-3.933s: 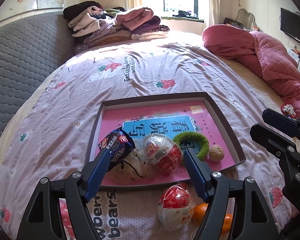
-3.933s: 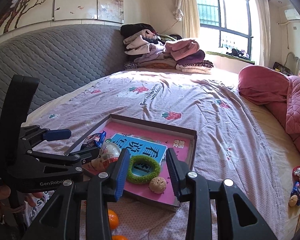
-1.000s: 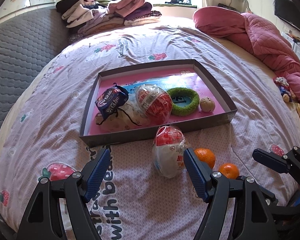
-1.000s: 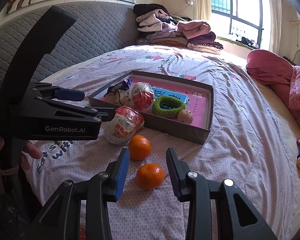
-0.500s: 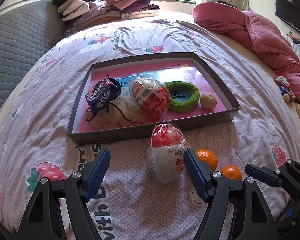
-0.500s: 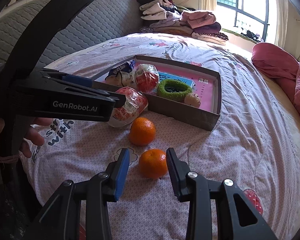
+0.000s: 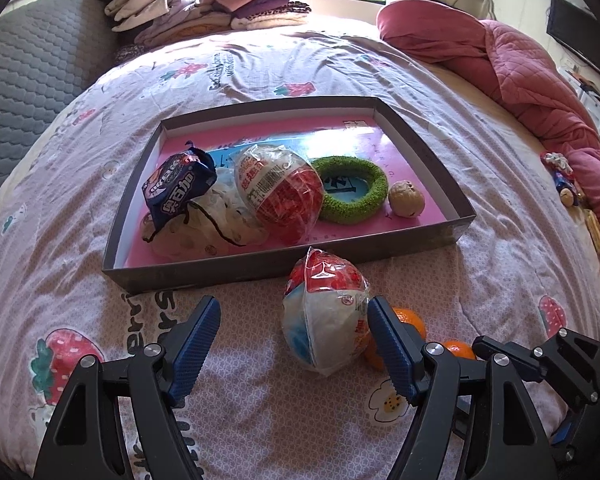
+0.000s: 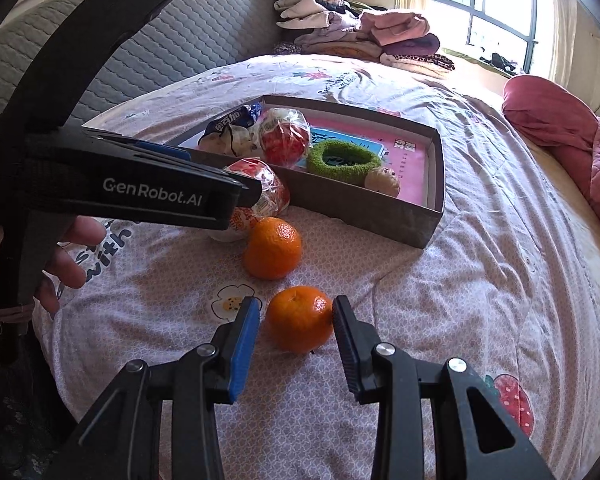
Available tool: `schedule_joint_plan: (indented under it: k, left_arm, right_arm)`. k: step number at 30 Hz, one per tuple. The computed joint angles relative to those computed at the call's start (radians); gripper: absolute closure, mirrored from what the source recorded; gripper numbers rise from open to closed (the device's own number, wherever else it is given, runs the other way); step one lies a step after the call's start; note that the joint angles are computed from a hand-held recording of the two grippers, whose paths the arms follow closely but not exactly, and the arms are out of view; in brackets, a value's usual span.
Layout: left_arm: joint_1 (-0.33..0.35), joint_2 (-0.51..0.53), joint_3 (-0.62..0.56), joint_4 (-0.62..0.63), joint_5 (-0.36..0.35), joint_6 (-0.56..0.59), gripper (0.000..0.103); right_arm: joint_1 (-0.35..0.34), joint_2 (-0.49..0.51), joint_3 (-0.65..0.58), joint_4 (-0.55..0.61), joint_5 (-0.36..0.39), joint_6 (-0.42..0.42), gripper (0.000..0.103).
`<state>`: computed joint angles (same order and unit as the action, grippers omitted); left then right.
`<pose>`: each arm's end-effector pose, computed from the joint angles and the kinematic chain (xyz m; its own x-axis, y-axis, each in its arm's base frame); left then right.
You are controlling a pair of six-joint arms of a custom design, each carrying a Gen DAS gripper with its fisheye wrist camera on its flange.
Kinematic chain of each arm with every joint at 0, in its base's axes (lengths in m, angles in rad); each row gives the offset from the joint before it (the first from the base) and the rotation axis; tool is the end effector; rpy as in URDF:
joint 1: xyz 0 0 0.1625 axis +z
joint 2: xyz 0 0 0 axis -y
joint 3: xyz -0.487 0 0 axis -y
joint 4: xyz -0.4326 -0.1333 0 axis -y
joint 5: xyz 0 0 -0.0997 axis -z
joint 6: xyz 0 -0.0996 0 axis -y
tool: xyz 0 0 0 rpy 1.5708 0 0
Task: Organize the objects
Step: 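Close left tool on second wrapped egg toy while right tool approaches an orange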
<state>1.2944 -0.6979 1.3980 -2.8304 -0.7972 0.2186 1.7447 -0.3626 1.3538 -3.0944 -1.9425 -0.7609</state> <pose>-0.0303 -0.8503 0.1893 -0.7205 0.0191 -0.6932 0.3970 0.8310 -0.3897 0.2385 -0.7960 -0.0561 -0.5849 -0.5704 0.5767 -0.7628 0.6286 -0.1518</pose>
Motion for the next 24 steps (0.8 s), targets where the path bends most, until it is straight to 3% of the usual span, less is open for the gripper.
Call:
schedule_joint_plan:
  k: [11,16,19,24]
  left_arm:
    - [0.015,0.011,-0.043,0.080,-0.074,-0.061,0.026]
    - [0.017,0.031,-0.073,0.134,-0.050,-0.080,0.026]
    - [0.023,0.030,-0.069,0.088,-0.065,-0.093,0.025]
    - [0.035,0.025,-0.079,0.156,-0.064,-0.142,0.026]
  right_arm:
    - [-0.002,0.016,-0.022,-0.001,-0.014,-0.003,0.065]
    - [-0.004,0.020,-0.032,0.007,-0.012,0.002,0.065]
    - [-0.005,0.024,-0.036,0.006,-0.016,-0.003,0.064]
    - [-0.008,0.028,-0.047,0.026,-0.020,0.003,0.064]
